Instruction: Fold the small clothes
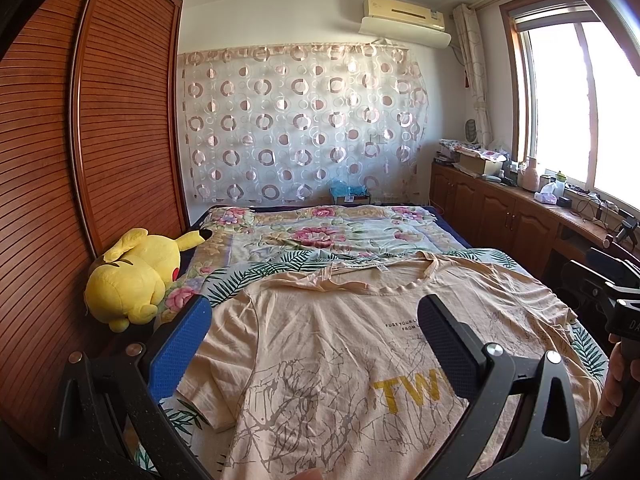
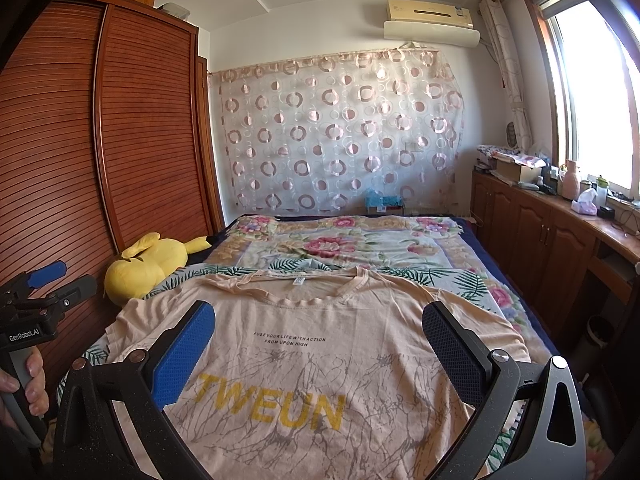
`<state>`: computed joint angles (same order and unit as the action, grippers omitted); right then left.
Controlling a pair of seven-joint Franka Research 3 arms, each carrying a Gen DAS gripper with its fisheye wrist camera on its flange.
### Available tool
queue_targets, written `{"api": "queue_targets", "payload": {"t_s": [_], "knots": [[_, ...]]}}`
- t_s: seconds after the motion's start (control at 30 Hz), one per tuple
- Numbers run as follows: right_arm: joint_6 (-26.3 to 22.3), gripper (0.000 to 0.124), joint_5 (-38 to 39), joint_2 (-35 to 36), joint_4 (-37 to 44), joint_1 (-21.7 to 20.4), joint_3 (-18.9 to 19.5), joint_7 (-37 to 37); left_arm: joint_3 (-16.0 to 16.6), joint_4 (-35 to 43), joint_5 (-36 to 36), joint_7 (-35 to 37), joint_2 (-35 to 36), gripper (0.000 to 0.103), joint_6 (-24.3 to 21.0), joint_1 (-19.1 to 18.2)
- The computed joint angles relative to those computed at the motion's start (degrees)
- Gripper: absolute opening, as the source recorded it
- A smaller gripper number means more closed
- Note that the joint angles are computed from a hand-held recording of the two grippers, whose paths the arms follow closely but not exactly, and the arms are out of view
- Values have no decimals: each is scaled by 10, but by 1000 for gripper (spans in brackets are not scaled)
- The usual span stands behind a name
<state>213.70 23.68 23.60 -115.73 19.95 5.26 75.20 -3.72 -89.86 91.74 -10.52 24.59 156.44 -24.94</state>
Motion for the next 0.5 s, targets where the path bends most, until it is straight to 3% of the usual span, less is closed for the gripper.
{"api": "queue_targets", "payload": {"t_s": [0.5], "knots": [[-3,103,7,3,4,5,-1,-4,0,0,0,0,0,103,0,0]]}}
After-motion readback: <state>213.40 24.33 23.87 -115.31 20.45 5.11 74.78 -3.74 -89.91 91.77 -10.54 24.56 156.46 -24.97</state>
